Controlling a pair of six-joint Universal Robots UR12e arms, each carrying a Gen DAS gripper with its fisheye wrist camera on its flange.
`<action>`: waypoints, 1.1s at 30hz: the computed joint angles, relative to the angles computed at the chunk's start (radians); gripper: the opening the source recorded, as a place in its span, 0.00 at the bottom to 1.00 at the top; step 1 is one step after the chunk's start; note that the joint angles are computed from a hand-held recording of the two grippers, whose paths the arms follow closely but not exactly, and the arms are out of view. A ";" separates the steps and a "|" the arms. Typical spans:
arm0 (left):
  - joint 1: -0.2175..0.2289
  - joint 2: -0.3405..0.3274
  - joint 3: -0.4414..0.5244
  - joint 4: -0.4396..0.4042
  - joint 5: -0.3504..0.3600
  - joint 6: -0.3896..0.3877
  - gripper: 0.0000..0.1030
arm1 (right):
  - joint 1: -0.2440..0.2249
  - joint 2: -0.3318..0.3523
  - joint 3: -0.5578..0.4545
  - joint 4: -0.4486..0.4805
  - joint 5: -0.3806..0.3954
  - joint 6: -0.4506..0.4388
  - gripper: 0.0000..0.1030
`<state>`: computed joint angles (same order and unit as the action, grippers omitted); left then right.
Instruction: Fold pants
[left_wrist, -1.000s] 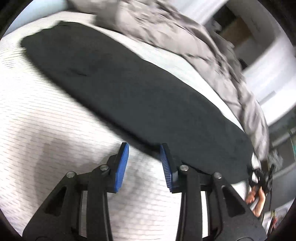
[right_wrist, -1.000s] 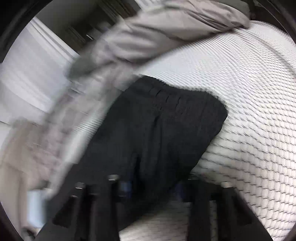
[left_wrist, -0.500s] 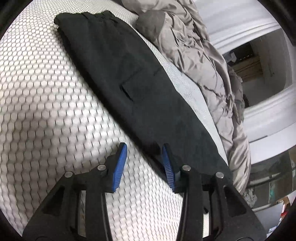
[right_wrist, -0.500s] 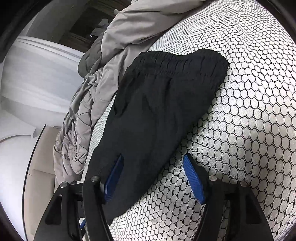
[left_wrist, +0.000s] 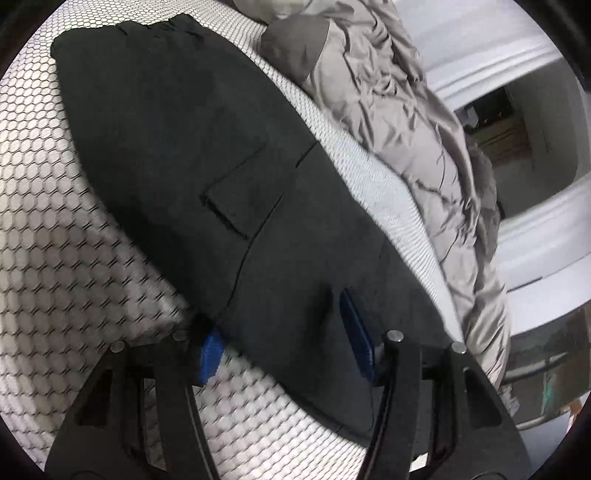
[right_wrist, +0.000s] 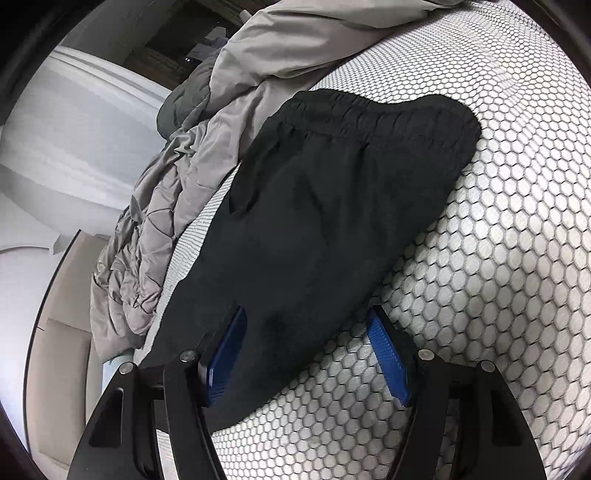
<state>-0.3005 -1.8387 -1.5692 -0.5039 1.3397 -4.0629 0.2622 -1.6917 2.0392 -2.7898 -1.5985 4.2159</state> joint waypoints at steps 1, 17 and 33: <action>0.001 -0.003 -0.003 0.015 0.008 -0.021 0.50 | 0.000 0.003 -0.001 -0.002 0.005 -0.006 0.66; -0.015 0.044 -0.050 0.061 0.120 0.055 0.10 | 0.001 0.015 0.026 -0.168 -0.107 0.028 0.02; 0.044 0.237 -0.261 0.038 0.062 0.140 0.16 | 0.132 -0.080 0.113 -0.123 -0.185 -0.029 0.02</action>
